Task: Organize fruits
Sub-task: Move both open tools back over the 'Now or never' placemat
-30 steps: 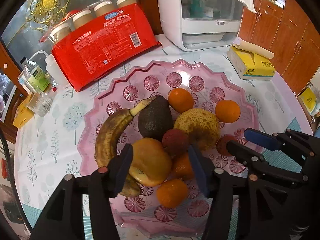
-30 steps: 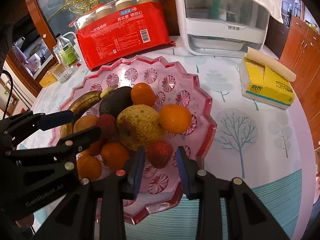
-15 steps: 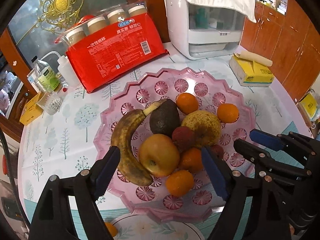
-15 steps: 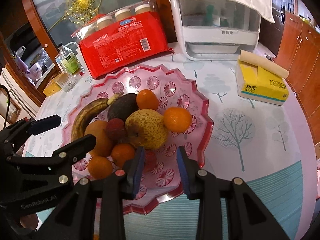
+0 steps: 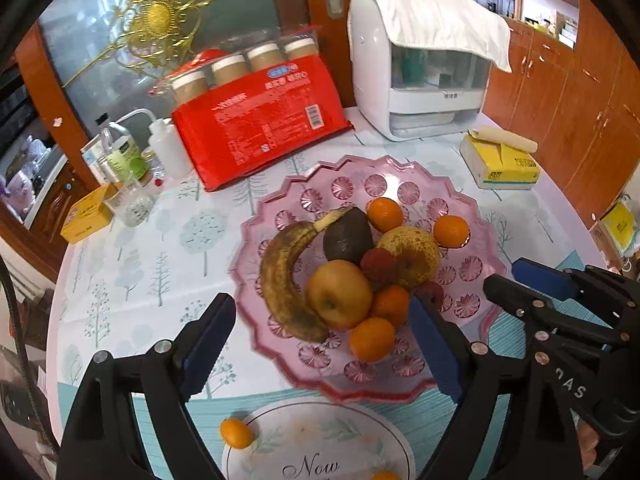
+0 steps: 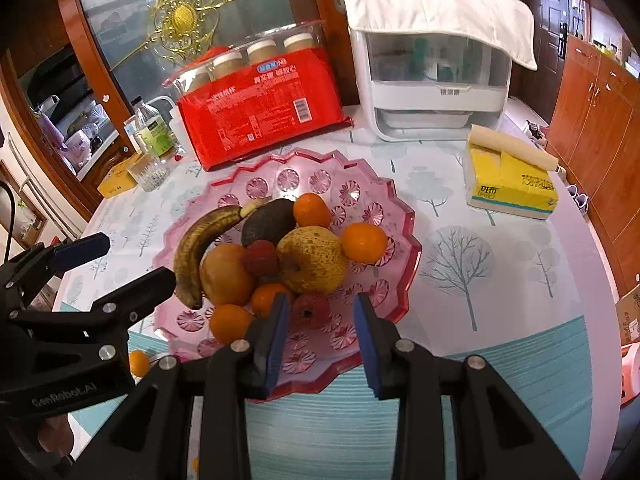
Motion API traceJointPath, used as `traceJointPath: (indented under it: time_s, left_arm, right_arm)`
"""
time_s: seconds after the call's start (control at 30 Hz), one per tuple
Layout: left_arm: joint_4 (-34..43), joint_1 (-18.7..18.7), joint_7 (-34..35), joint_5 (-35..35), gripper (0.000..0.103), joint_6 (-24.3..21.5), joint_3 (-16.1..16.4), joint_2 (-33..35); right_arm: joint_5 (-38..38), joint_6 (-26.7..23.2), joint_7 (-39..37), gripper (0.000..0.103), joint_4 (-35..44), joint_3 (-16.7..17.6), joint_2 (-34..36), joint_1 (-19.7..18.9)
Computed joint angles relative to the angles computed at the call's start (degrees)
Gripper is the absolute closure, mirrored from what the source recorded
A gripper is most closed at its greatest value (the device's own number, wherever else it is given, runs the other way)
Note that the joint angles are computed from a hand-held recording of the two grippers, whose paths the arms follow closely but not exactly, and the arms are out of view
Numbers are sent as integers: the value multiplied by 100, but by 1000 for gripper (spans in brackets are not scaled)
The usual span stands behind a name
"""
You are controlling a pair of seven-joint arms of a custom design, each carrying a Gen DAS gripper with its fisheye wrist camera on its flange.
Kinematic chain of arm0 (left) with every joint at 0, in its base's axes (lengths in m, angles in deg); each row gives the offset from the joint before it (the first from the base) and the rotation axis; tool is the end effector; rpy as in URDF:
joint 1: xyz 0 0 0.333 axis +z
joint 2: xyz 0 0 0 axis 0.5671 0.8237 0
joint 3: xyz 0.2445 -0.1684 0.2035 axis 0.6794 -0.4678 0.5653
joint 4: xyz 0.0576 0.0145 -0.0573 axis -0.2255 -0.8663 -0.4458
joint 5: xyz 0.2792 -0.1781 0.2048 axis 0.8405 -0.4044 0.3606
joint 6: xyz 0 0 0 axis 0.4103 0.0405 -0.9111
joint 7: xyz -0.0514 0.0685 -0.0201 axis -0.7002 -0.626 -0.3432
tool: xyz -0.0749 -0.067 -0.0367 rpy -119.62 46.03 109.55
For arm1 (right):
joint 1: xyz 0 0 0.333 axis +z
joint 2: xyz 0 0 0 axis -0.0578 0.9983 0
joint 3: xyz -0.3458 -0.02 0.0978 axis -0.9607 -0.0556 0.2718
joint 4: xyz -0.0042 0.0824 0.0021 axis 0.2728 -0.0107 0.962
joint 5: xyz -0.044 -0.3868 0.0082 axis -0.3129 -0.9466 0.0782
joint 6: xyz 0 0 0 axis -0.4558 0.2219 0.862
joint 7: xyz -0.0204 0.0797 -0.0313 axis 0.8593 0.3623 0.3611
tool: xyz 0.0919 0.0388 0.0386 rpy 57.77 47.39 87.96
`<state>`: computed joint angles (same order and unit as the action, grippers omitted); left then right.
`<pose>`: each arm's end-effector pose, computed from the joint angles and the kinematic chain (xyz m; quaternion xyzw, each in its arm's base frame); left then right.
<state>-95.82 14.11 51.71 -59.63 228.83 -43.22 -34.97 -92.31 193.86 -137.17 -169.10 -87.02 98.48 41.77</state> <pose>0.5770 -0.3481 0.4129 -0.4068 0.8627 -0.2460 0.1727 0.4796 0.5005 0.3930 -0.5180 0.7968 -0.1939 0.2434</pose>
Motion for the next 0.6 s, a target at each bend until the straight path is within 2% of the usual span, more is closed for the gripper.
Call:
traceJointPath:
  time_s: [0.5, 0.6]
  left_arm:
    - [-946, 369, -164, -8, 15, 216, 29, -1105]
    - [-1113, 514, -165, -4, 12, 308, 40, -1321]
  right_arm:
    - [-481, -507, 447, 69, -10, 239, -375, 252]
    - [-499, -537, 475, 69, 48, 307, -359, 275]
